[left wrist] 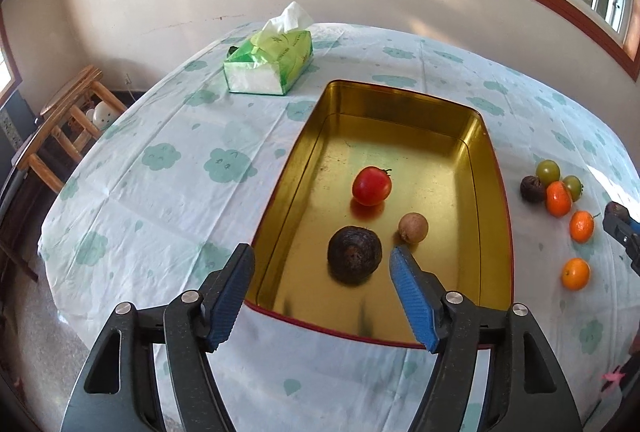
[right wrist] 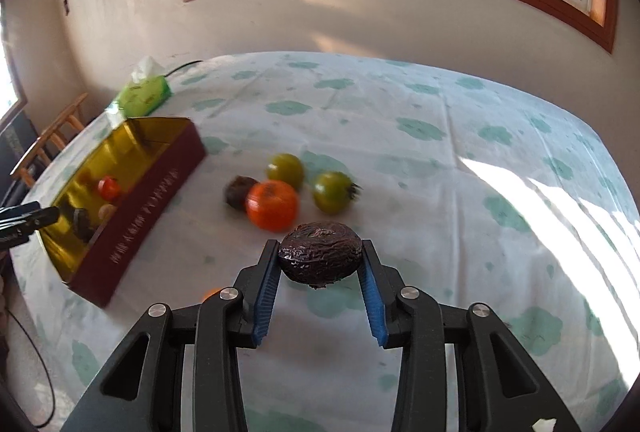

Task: Organize fruits
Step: 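Carry the dark dried fruit into the tin with the right gripper and release it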

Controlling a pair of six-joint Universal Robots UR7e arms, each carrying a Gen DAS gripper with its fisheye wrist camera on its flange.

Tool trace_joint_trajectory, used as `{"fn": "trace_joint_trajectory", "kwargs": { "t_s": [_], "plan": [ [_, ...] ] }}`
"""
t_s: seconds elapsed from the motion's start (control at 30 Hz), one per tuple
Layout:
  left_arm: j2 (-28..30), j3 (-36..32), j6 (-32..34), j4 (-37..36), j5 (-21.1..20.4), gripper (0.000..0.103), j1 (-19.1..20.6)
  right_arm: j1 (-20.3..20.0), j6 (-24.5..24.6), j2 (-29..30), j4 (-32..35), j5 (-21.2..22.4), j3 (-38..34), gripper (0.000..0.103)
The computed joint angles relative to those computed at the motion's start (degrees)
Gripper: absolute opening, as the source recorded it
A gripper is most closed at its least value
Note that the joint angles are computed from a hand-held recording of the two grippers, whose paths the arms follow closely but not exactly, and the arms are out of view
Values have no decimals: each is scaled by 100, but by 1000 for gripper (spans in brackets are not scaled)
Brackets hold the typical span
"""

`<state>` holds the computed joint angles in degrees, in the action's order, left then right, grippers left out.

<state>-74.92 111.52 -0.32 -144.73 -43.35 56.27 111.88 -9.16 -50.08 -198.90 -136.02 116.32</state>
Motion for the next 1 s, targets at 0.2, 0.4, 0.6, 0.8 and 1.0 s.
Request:
{"fn": "trace_joint_trajectory", "kwargs": {
  "t_s": [0.2, 0.4, 0.6, 0.8, 1.0],
  "plan": [
    [-302, 73, -242, 134, 217, 75, 88, 327, -170, 652, 883, 815, -947, 36],
    [-461, 76, -451, 347, 450, 76, 181, 511, -492, 1314, 1600, 1048, -1769, 36],
    [-528, 95, -594, 517, 528, 76, 267, 513, -651, 1670, 2074, 928, -2182, 36],
    [-605, 64, -670, 714, 332, 76, 387, 498, -719, 1802, 2279, 874, -2320, 36],
    [-665, 155, -495, 544, 276, 76, 411, 477, -738, 1885, 2358, 795, -2388, 37]
  ]
}}
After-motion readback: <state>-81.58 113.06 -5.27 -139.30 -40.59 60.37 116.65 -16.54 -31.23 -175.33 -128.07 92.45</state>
